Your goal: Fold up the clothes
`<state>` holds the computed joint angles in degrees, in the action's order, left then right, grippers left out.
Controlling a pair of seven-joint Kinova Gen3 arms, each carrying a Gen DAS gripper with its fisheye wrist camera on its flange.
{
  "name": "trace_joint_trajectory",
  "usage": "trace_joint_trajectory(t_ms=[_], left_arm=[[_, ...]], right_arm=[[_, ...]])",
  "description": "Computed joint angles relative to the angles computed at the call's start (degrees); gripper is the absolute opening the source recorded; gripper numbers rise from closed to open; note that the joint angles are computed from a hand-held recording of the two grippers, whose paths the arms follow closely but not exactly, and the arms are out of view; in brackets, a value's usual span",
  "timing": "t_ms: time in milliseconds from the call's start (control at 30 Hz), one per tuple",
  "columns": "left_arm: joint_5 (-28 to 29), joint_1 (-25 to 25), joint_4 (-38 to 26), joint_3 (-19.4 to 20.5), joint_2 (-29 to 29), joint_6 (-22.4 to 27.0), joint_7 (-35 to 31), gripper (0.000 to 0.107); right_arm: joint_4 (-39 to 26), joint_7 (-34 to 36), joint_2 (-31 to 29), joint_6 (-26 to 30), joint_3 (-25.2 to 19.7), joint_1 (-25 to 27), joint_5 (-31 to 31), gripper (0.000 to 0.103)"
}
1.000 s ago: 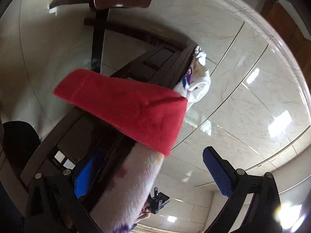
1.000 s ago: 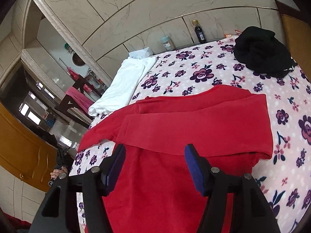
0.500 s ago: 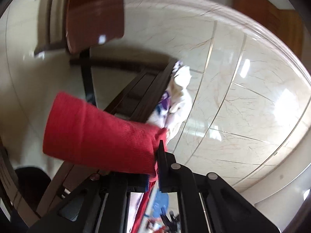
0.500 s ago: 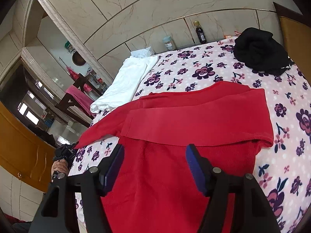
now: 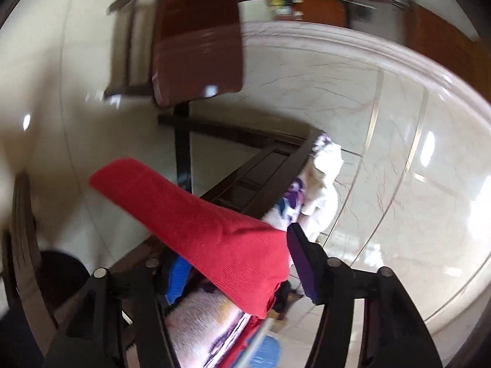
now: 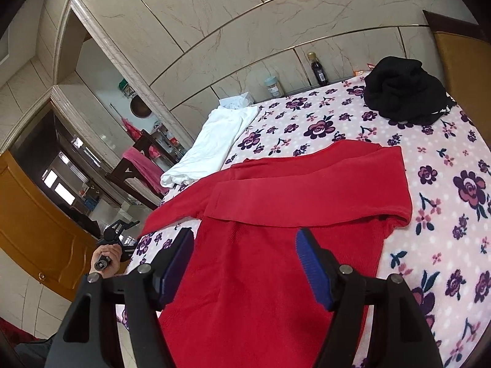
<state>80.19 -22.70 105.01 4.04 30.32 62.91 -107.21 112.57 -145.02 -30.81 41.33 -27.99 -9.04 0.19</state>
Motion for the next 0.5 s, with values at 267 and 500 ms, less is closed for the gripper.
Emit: trace_joint_trajectory(t_ms=[267, 500], left_arm=[[1.8, -1.7, 0.2, 0.1, 3.6, 1.5, -1.8, 0.007], [10.1, 0.5, 8.7, -3.4, -10.2, -7.5, -15.0, 0.005]], right_arm=[[1.8, 2.1, -3.1, -0.6, 2.8, -1.3, -1.5, 0.072], [3.2, 3.4, -5.0, -0.5, 4.0, -0.9, -3.1, 0.073]])
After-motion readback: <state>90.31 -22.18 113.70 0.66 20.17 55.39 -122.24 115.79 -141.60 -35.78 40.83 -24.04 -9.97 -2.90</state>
